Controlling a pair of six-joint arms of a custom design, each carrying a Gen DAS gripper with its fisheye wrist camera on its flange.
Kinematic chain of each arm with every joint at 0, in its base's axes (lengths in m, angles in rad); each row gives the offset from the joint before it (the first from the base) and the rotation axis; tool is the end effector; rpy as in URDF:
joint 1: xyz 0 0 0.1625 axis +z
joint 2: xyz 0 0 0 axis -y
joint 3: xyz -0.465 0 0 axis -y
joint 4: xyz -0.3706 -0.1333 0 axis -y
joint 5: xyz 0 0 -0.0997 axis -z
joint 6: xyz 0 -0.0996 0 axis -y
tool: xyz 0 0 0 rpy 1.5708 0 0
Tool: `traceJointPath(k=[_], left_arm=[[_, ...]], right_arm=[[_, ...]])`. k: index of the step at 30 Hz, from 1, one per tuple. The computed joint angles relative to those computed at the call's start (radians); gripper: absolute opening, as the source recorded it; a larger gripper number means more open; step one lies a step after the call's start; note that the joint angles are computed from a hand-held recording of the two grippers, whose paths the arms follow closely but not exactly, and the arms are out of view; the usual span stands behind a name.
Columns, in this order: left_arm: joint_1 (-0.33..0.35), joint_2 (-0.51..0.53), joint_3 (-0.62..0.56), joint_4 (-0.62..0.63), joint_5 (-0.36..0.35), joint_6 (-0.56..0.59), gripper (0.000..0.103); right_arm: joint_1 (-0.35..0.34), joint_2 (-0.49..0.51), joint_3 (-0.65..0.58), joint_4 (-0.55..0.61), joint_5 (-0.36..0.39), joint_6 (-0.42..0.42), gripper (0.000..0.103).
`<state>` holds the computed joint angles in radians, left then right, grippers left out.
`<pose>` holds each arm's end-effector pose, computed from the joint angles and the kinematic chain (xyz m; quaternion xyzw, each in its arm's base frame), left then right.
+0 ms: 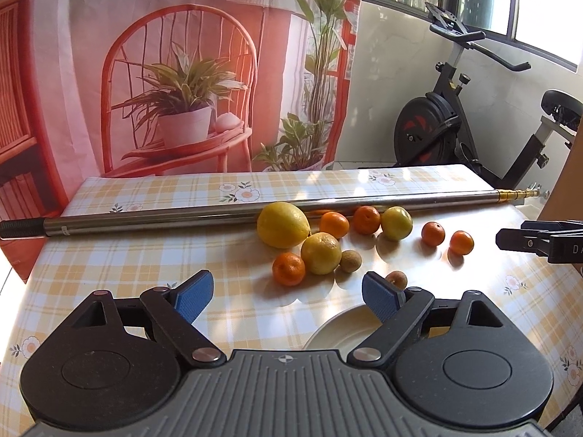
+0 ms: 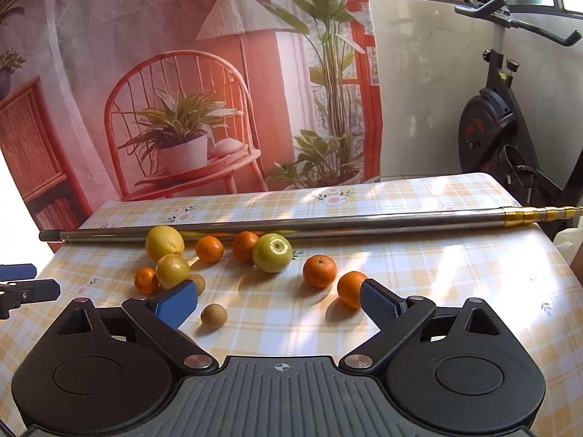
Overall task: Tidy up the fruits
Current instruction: 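Withdraw both open tools from the plate back toward the fruit row, then grasp a mandarin orange with the left tool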
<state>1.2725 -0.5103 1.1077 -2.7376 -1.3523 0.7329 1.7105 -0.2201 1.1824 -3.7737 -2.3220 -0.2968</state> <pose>-0.1013 -0.8566 0.1530 0.4437 0.8451 -0.2501 0.1624 0.1715 -0.7503 0.0307 -0.0443 -0.7852 0.5157 0.3400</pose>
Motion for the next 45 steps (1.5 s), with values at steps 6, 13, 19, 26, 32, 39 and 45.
traceJointPath(k=[6,13,19,26,32,39,45], left_arm=[[0.005,0.033,-0.057,0.06,-0.031,0.028,0.065],[0.021,0.087,-0.166,0.184,-0.061,0.034,0.035],[0.033,0.158,-0.296,0.281,-0.054,0.031,0.024],[0.036,0.204,-0.365,0.323,-0.028,0.083,0.024],[0.037,0.235,-0.41,0.327,-0.02,0.088,0.024],[0.037,0.268,-0.47,0.363,-0.022,0.09,0.03],[0.037,0.294,-0.511,0.365,-0.005,0.08,0.048]], right_arm=[[-0.001,0.008,-0.025,0.007,-0.012,-0.049,0.085],[-0.016,0.002,-0.024,0.034,-0.012,-0.031,0.076],[-0.027,0.005,-0.033,0.034,-0.026,-0.019,0.076],[-0.037,0.003,-0.036,0.049,-0.025,-0.007,0.075],[-0.046,0.0,-0.032,0.062,-0.014,0.019,0.074],[-0.05,-0.002,-0.029,0.071,-0.013,0.032,0.074],[-0.054,-0.006,-0.019,0.071,-0.007,0.045,0.074]])
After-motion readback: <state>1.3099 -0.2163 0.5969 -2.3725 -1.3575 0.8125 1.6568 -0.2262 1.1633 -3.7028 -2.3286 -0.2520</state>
